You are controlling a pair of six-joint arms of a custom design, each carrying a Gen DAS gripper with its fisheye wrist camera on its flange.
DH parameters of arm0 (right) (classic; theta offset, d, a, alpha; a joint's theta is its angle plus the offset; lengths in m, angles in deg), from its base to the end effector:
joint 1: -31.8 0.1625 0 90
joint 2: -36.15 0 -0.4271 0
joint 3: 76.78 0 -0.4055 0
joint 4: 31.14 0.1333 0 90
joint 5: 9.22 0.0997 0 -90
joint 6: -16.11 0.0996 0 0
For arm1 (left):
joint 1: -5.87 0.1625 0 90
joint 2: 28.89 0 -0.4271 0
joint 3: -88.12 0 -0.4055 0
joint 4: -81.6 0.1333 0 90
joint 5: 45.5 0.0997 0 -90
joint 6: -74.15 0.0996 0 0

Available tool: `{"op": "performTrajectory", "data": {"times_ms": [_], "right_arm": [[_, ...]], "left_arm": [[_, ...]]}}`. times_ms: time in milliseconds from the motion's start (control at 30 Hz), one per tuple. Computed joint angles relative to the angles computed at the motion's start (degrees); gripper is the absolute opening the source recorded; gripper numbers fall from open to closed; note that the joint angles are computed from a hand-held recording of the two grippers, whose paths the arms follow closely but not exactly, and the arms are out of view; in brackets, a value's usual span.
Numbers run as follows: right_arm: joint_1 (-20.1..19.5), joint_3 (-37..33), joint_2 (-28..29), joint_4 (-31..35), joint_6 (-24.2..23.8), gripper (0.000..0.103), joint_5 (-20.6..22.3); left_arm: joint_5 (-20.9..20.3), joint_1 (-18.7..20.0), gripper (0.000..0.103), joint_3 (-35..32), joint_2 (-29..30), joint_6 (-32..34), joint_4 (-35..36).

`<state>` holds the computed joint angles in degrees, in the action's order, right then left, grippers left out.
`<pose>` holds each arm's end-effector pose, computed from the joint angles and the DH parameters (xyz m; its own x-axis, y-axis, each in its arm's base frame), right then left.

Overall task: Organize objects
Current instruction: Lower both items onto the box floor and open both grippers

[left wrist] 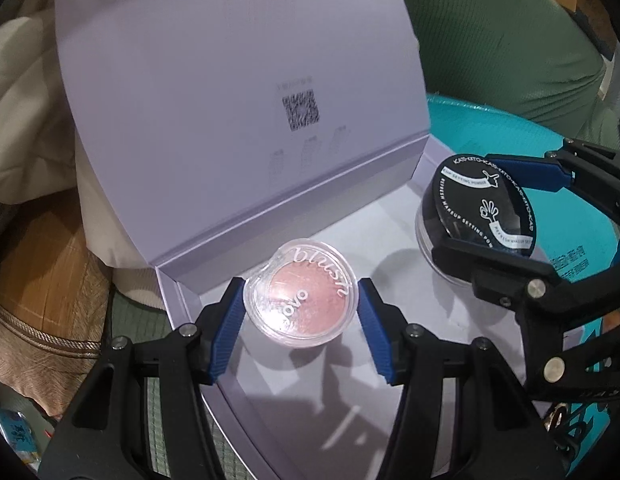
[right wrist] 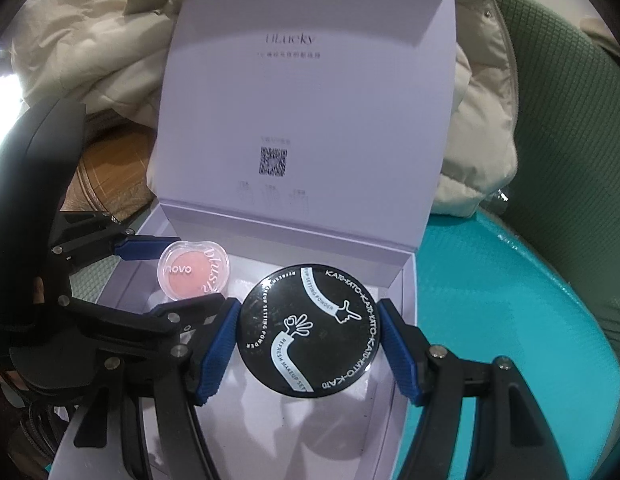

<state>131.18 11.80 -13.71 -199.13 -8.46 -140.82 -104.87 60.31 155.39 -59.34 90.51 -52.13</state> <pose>0.1830 -0.6955 0.2408 -0.6808 -0.0514 0.7306 -0.4500 0.8164 -0.3619 -0.3167 -0.7595 0.0628 -0.5432 0.6598 -0.5192 0.7612 0.6480 0.0270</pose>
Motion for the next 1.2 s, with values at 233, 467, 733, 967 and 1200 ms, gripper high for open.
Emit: {"op": "performTrajectory", "data": {"times_ms": [233,467,733,967,1200], "right_arm": [[-0.85,-1.11,0.81,2.03,0.46,0.069,0.50],[-1.83,-2.08,1.09,4.38,3.15,0.069,1.41],[-2.80,-2.74,0.85,7.31,5.68,0.069,2.03],[-2.91,-2.90,0.64,8.09,6.13,0.069,1.39],[-2.32,-2.55,0.83,5.03,5.26,0.070,1.95]], "left_arm": [[1.64,0.23,0.054,-1.68,1.53,-1.09,1.86],[3.99,0.37,0.054,-2.54,2.61,-1.35,2.59],[4.86,0.14,0.054,-2.51,3.20,-0.81,2.50],[5.69,-0.09,0.054,-2.37,3.36,-0.99,2.55],[5.51,-0.23,0.055,-1.93,3.17,-1.30,2.41]]}}
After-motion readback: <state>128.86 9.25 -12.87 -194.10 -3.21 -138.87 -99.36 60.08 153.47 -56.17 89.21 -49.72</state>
